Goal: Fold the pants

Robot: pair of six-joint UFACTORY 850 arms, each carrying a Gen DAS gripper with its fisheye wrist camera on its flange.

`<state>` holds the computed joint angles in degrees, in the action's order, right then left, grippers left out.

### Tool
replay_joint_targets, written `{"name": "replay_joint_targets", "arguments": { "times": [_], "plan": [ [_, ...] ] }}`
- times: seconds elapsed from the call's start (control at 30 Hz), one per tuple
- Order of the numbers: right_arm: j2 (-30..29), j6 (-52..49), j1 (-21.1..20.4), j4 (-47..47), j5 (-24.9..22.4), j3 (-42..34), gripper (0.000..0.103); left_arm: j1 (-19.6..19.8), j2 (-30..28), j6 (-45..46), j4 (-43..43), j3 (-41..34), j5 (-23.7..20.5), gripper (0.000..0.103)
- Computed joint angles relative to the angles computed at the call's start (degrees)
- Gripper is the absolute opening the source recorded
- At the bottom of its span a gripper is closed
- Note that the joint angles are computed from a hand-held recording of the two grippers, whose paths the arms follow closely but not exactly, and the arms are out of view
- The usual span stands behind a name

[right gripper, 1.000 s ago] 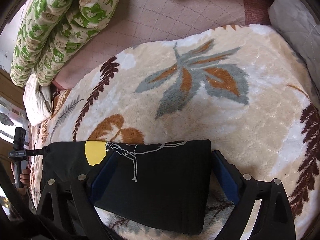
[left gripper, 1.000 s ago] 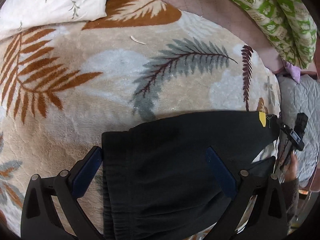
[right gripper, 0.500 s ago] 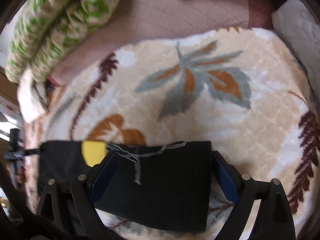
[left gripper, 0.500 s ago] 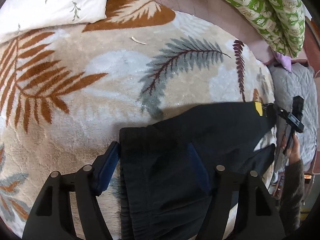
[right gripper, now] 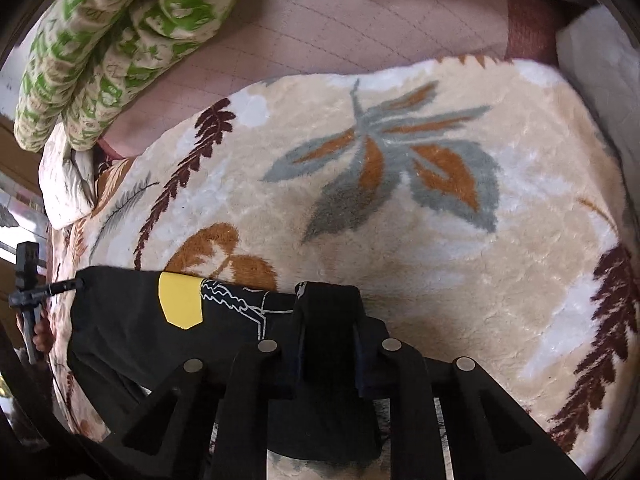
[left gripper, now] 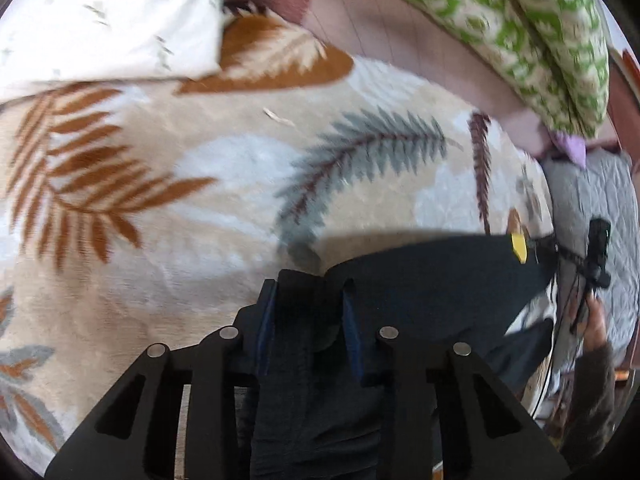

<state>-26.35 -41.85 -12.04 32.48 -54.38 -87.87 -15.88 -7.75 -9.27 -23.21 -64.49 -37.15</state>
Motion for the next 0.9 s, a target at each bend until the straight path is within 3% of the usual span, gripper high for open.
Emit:
{"name": "replay_joint_targets", "arguments": {
  "times": [0.23, 0.47, 0.77, 0.9],
  "plan": [
    [1.5, -2.2, -1.2, 1.1, -0.9, 1.0, 0.019, -0.5, 0.7, -4.7, 3.4, 0.0, 1.0, 0.028],
    [5.7, -7.8, -0.8, 2.8, 3.7, 3.7, 0.019, -2.0, 1.2, -13.5, 9.6, -1.0, 2.6, 0.028],
    [11.7, -10.9, -0.1, -1.2, 8.6, 9.1, 0.019, -3.1, 5.9, -19.5, 11.3, 1.2, 3.7, 0.028],
    [14.6, -15.5, -0.7, 2.8, 9.2, 11.8, 0.019, -4.6, 8.8, -23.4, 14.1, 2.6, 4.6, 0.028]
  ]
}}
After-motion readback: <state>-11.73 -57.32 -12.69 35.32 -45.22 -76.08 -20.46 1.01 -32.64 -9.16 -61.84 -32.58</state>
